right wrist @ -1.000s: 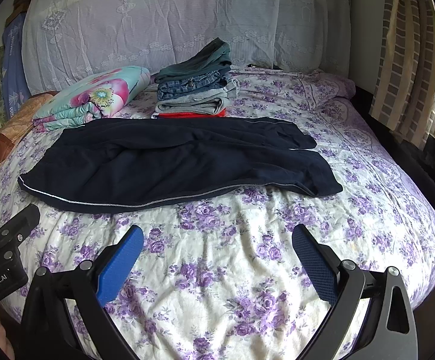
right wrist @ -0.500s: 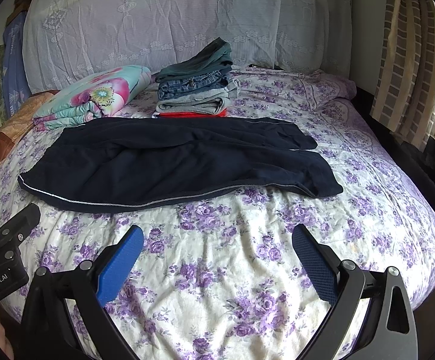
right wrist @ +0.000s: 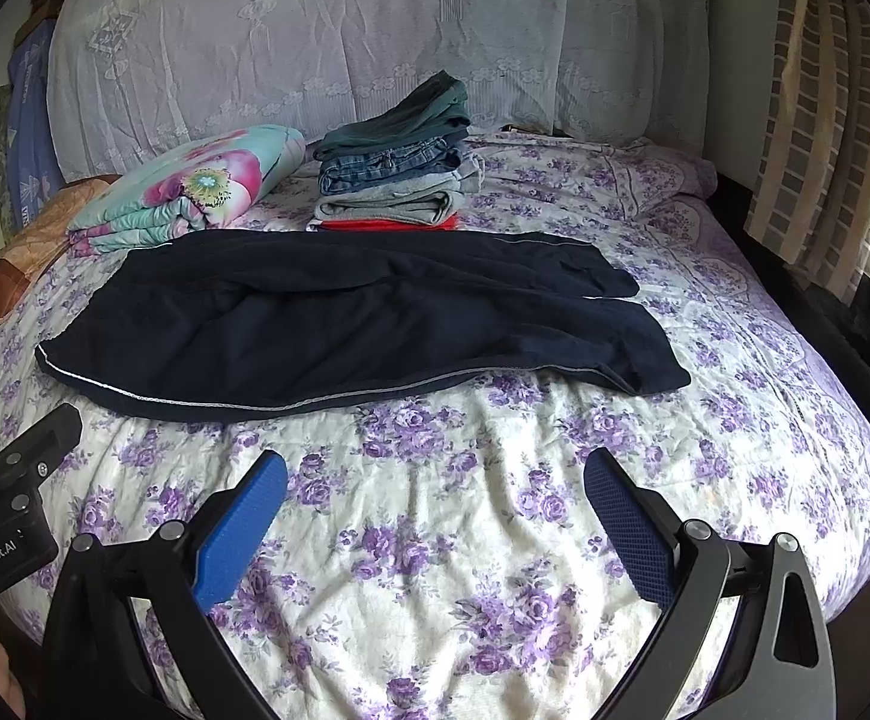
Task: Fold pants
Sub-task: 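Grasp the waistband with the left tool while the right tool grasps a leg hem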
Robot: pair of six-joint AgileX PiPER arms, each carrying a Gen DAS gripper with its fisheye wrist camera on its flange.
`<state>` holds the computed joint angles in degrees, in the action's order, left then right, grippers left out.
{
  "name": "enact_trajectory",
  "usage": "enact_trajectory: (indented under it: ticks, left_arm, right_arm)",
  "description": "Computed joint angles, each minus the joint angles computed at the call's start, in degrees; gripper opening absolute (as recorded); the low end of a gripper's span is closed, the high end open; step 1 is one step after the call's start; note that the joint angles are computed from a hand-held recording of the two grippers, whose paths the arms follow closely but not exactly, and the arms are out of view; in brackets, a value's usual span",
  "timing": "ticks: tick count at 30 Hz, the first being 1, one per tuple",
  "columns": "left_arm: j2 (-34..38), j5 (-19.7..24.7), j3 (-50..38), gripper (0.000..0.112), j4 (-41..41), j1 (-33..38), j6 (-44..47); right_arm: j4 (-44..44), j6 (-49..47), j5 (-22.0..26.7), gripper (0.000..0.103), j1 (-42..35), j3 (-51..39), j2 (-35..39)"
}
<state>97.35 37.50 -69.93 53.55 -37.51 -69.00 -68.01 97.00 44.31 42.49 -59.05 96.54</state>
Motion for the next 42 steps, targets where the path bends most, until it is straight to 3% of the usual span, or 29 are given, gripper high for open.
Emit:
enact_trajectory:
  ticks: [2, 6, 10, 17, 23, 24, 25, 26, 28, 30, 33, 36, 38, 42]
  left_arm:
    - [0.6, -1.4, -0.8, 0.098, -3.6, 1.3, 3.4]
    - [3.3, -5.1, -3.9, 0.098, -22.5, 7.6, 20.6]
    - [7.4, -5.3, -10.3, 0.098, -41.1, 17.6, 38.8]
    - [22.1, 5.6, -28.9, 0.098, -69.7, 36.5, 55.2]
    - [28.4, 9.3, -34.0, 0.097, -79.9, 40.4, 58.7]
    - [30.0, 10.2, -36.1, 0.093, -80.9, 40.7, 58.2]
    - [31.9, 10.7, -38.3, 0.057, -82.7, 41.2, 59.0]
    - [34.3, 12.8, -42.1, 0.011, -82.5, 41.4, 59.6]
    - [38.4, 15.8, -48.8, 0.007, -80.8, 41.6, 59.1]
    - [37.5, 13.7, -46.4, 0.006, -82.9, 42.0, 60.6]
    - [30.1, 3.0, -33.5, 0.006, -82.9, 41.2, 64.5]
    - [24.6, -4.5, -22.9, 0.006, -91.5, 41.8, 74.3]
    - [23.8, -6.8, -20.7, 0.006, -93.0, 41.7, 77.2]
    - [25.3, -8.6, -21.9, 0.006, -86.9, 40.1, 73.7]
  right_arm:
    - [0.1, 0.2, -0.9, 0.099, -0.5, 0.1, 0.4]
    - [0.4, 0.7, -3.5, 0.099, -2.1, 0.2, 1.7]
    - [1.5, -0.5, -5.5, 0.099, -4.0, 1.1, 1.1]
    - [0.3, 1.7, -6.9, 0.099, -5.4, 3.2, 0.2]
    - [1.9, 0.5, -8.3, 0.099, -7.5, 3.3, 0.7]
    - [2.2, 0.1, -8.2, 0.099, -7.5, 3.1, 1.0]
    - [2.4, -0.3, -7.9, 0.099, -7.5, 3.0, 1.2]
    - [2.7, -0.7, -7.6, 0.099, -7.4, 2.8, 1.4]
    - [2.4, -0.5, -7.7, 0.099, -7.8, 3.8, 0.7]
    - [3.4, -1.3, -7.9, 0.099, -9.4, 5.1, -0.7]
    - [15.6, -16.3, -12.3, 0.099, -17.8, 6.1, -5.0]
    - [32.6, -33.5, -17.7, 0.099, -29.3, 4.8, -6.2]
    - [44.0, -45.0, -18.3, 0.099, -36.3, 1.7, -4.9]
    - [67.0, -66.6, -14.2, 0.099, -46.0, -9.5, 3.9]
